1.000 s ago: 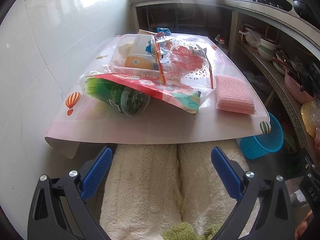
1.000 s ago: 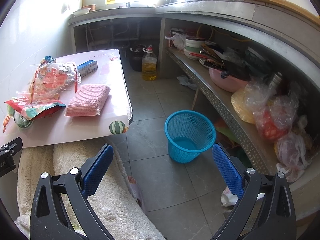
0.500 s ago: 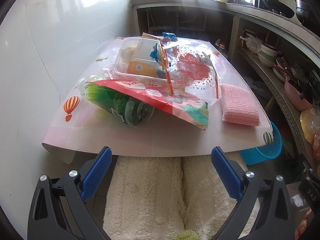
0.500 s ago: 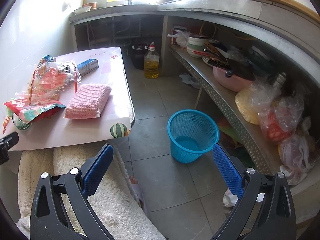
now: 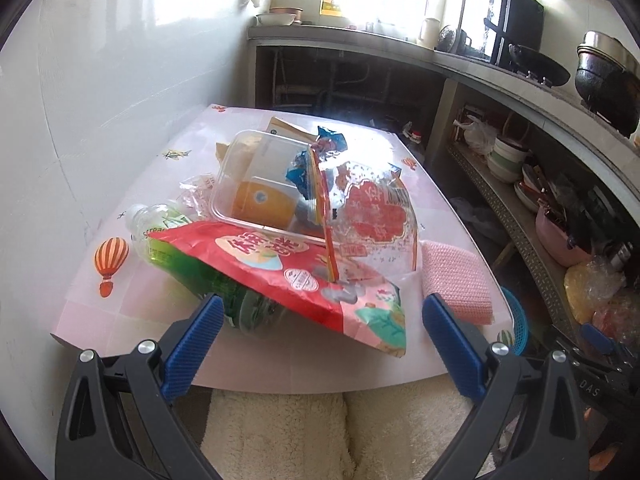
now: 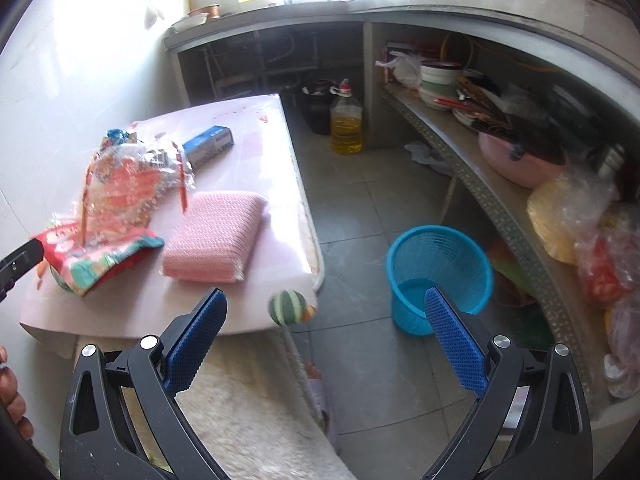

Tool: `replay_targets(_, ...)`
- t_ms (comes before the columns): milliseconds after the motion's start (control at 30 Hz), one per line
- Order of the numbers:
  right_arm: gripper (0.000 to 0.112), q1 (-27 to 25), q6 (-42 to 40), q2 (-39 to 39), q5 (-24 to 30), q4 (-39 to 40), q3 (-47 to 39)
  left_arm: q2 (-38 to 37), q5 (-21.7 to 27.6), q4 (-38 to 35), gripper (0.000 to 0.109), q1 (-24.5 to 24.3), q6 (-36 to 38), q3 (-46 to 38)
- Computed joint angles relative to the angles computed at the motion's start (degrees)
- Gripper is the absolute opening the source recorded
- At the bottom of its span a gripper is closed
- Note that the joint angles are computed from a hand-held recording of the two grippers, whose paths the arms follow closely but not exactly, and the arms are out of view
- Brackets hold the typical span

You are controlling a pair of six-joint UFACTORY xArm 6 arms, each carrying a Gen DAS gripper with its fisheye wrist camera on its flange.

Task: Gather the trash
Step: 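Reach the right tool to the pink knit sponge and close on it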

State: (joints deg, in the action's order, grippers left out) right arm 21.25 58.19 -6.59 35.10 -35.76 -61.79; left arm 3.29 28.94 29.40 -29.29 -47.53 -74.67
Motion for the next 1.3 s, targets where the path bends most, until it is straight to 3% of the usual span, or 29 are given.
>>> replay_targets(133,0.095,-0.5,-8.6,6.4,-2.8,10.1,-6.3,0.8,-1.4,-1.0,0.097,1.3,1.2,-1.3)
replay_targets(300,0.095,0.5,-18.9,16.6,-0.6,22.0,-17.6,2.0,-3.4,-1.7,0.097,3.3,2.3,-2.6)
replay_targets(500,0.095,1.5,-23.4,25.5,7.3,24.6,-28.7,5.1,-4.6,-5.0,0.097,5.0,7.4,-5.9)
replay_targets(633,0.095,1.8,-26.0,28.8,12.5,23.8,-33.0,8.8,-4.6,-17.0,0.097,5.4,18.0,-10.0)
replay_targets(733,0.095,1.8,-26.0,27.8,13.0,20.9,-31.9,12.8,-1.3,-25.2,0.097,5.2,25.9,-15.9)
replay_targets(967,0.095,0.4,-25.3,24.6,12.2,21.0,-27.8,24.1,9.2,-34.6,0.097,5.6,33.2,-32.5)
replay_targets(1133,0.095,0.0,-25.5,25.9,12.5,19.3,-29.7,30.3,15.0,-38.0,0.089,6.4,35.2,-42.6)
replay_targets(1300,0.095,-0.9,-28.7,28.5,13.1,20.9,-32.5,33.9,19.3,-42.7,0.071,7.8,35.0,-48.1)
